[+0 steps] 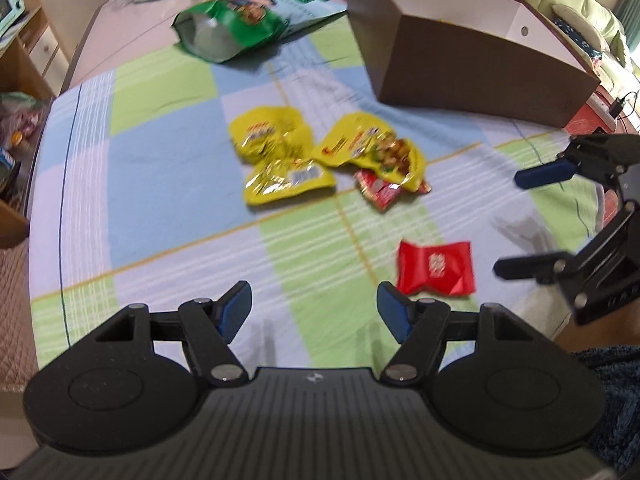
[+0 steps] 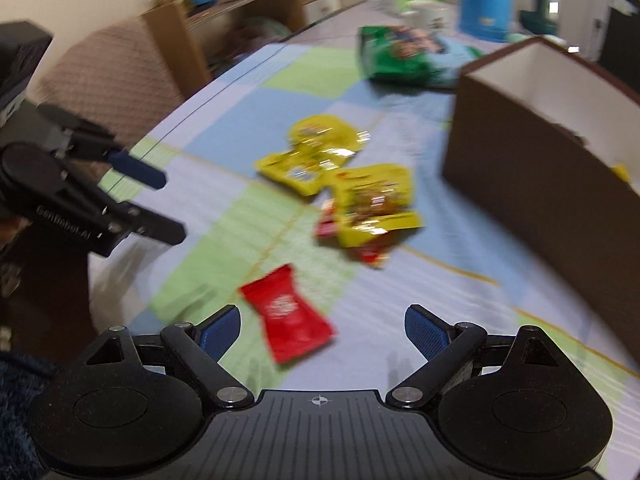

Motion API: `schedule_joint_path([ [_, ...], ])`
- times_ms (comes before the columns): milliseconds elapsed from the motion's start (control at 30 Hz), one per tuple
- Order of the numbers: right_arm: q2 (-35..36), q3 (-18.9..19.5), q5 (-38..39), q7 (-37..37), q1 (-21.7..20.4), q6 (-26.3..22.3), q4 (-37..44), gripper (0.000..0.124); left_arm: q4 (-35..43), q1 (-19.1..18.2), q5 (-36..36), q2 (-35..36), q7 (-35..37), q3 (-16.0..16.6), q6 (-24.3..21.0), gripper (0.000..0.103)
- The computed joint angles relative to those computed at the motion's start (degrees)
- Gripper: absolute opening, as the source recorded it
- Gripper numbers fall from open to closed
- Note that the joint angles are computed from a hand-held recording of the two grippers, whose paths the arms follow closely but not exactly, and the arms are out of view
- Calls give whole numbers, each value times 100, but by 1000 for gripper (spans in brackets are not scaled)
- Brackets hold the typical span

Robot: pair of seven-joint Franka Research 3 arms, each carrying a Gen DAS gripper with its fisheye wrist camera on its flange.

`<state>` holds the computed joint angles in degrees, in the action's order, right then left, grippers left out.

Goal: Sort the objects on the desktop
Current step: 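Grasp the red wrapped candy with the right tool while the left tool approaches the yellow snack packets, then grasp a yellow snack packet with the left tool while the right tool lifts the red candy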

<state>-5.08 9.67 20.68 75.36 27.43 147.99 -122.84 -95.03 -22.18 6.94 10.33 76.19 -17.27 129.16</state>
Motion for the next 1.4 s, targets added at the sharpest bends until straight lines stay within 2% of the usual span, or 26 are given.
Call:
schedule_joint_path([
  [100,189,55,36,-228,83,35,98,92,-179,69,-86,-125,41,28,35,66],
  [233,431,111,-279,-308,145,96,225,90,-320,144,-182,-205,84,54,73,66],
  [267,488,110,-326,-360,153,68,270,73,-336,158,-205,-210,98,57,78,66],
  [300,573,107,-378,-375,157,-18,354,64,-345,171,-226,-210,110,59,82,66],
  [500,812,83,-756,-352,173,-34,476,63,-201,195,-289,-49,161,55,44,66],
  [533,834,77,-877,-369,180,-20,473,57,-162,197,-299,-9,166,54,44,66],
  [567,834,67,-953,-354,180,-56,492,42,-122,198,-310,33,169,52,48,66],
  [600,827,58,-1008,-337,176,-103,514,37,-65,192,-300,87,153,54,45,66],
  [833,692,-103,-1570,529,24,-372,491,36,675,40,53,728,-144,101,65,65],
  [1067,430,-224,-1756,1195,-295,-498,270,36,2100,-259,476,1835,-504,254,83,66],
  [1300,345,-226,-1457,1159,-450,-421,199,36,4019,-661,798,3181,-724,579,-645,66],
  [1333,349,-226,-1428,1140,-460,-421,210,36,4273,-709,815,3361,-746,622,-755,63],
  [1400,336,-231,-1364,1096,-480,-404,199,36,4229,-713,831,3415,-746,653,-573,62],
])
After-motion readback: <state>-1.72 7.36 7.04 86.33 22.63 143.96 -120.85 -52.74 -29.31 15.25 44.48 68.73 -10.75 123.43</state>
